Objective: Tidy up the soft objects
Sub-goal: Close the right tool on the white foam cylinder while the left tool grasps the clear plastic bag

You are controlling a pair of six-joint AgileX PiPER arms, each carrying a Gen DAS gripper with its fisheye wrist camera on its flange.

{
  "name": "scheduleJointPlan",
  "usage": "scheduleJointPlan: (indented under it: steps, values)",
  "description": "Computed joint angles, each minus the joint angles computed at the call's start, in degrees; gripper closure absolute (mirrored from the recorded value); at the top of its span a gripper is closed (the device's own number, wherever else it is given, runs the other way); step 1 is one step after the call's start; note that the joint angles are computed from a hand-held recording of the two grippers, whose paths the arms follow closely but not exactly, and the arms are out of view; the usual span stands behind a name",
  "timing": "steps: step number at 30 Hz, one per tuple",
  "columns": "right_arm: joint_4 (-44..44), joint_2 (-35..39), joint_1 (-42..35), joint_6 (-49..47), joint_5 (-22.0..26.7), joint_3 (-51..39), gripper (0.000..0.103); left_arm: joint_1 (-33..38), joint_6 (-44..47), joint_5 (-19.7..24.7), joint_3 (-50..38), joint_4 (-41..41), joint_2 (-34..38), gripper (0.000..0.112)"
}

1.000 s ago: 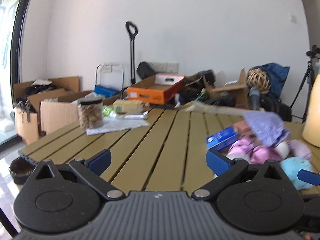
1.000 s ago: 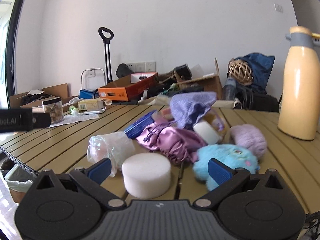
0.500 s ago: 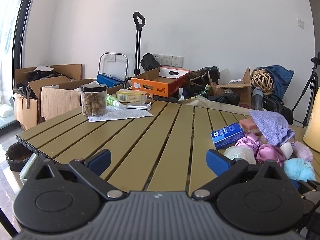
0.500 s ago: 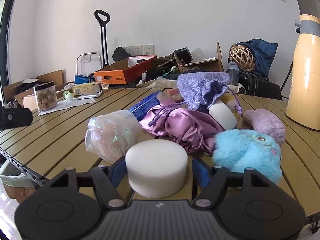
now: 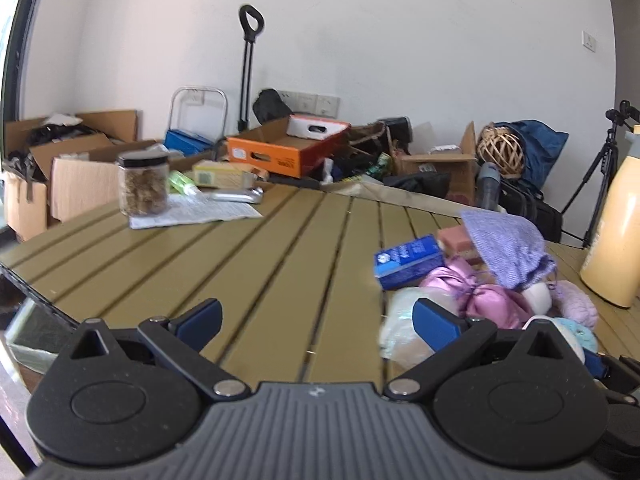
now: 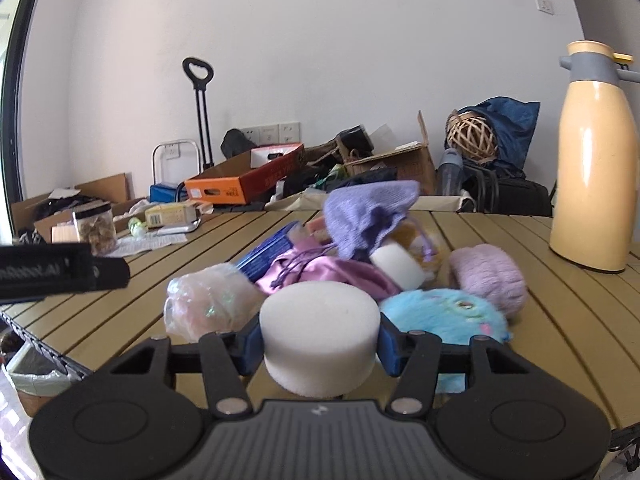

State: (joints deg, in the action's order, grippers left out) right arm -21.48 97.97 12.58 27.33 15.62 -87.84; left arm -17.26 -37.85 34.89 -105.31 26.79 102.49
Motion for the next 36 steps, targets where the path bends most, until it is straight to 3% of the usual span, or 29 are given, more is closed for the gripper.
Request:
scheduleJointPlan:
  steps: [3,8,11,18,24,27,31,36]
  values:
    - [5.25,-2.46,-2.42,-4.45,-1.77,2.50,0.048,-0.56,2.15,0.16,-2.40,-4.10,1.59,0.009]
    - [1.00,-6.55,-5.69,-1.31,-4.16,6.89,0.048,-2.99,2.13,1.95,-7.31,-4.14,5.30,0.009]
    - [3.96,-8.17,-8.03,-4.24,-4.40,8.45,0.048,-3.55,3.30,4.22,-12.10,-5.66,8.70,0.009]
    - [18.65,-10.71,-13.11,-19.27,-5.08,11.06,0.048,-5.48,1.05,10.56,-21.81,-1.16,15.55,0.009]
    - [22.10,-11.46,-14.76,-23.11,-5.13,12.05,0.048,-6.70,-0.16,12.84,-26.84,2.40,19.88,0.009]
    - [24.15,-11.50,-15.64,-24.94,-4.86,12.04,0.048,-7.60,-2.01,12.30,-26.47,4.82,20.23,0.018]
    - [30.02,-11.45,-16.20,-30.36,-3.80,11.55,0.048,-7.13,-0.38,11.36,-25.95,1.69,20.19,0.053]
    - [35.88,-12.36,-16.10,-36.77,-4.06,12.41,0.048,-7.06,-2.83,8.25,-21.50,3.63,17.74,0.062]
